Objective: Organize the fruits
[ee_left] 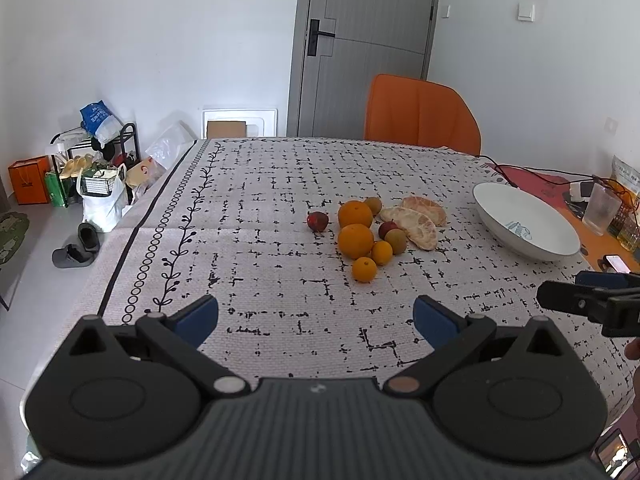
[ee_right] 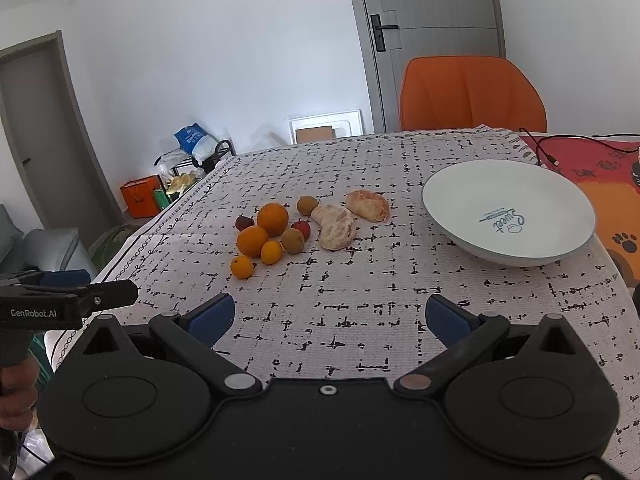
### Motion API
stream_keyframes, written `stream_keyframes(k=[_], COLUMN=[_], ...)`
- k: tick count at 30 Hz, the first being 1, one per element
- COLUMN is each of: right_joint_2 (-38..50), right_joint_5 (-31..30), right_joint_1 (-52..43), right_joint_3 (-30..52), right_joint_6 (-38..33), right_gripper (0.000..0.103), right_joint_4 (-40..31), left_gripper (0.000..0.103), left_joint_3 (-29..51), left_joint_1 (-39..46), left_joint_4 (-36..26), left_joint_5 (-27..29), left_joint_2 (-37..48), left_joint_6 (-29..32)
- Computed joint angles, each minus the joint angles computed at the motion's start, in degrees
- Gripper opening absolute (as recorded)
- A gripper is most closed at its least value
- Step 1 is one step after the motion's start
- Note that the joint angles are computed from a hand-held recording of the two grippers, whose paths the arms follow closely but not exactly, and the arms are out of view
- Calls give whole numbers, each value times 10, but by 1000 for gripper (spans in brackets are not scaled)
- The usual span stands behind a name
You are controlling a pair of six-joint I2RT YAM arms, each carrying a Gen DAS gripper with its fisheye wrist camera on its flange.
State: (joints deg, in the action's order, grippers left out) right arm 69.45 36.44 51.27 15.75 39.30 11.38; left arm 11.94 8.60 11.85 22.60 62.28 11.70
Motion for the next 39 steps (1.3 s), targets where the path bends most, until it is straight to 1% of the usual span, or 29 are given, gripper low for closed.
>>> stream_keyframes(k=[12,32,35,37,39], right_joint_2=[3,-1,-1,-2,-6], right_joint_5=[1,2,2,-3,-8], right_joint_1=[1,3,2,2,5], right_joint_3=[2,0,0,-4,-12], right_joint_6=[1,0,-1,-9,-19], right_gripper=[103,103,103,103,103], right_joint_4=[-2,-3,-2,7,20], left_gripper=[103,103,103,103,103], left_joint_3=[1,-2,-9,-16,-12], left_joint_1=[2,1,5,5,10], left_joint_4=[-6,7,21,34,34], left_joint_5=[2,3,4,-3,4], left_joint_2=[-4,4,3,-2,5], left_joint_6=[3,3,-3,-10,-8])
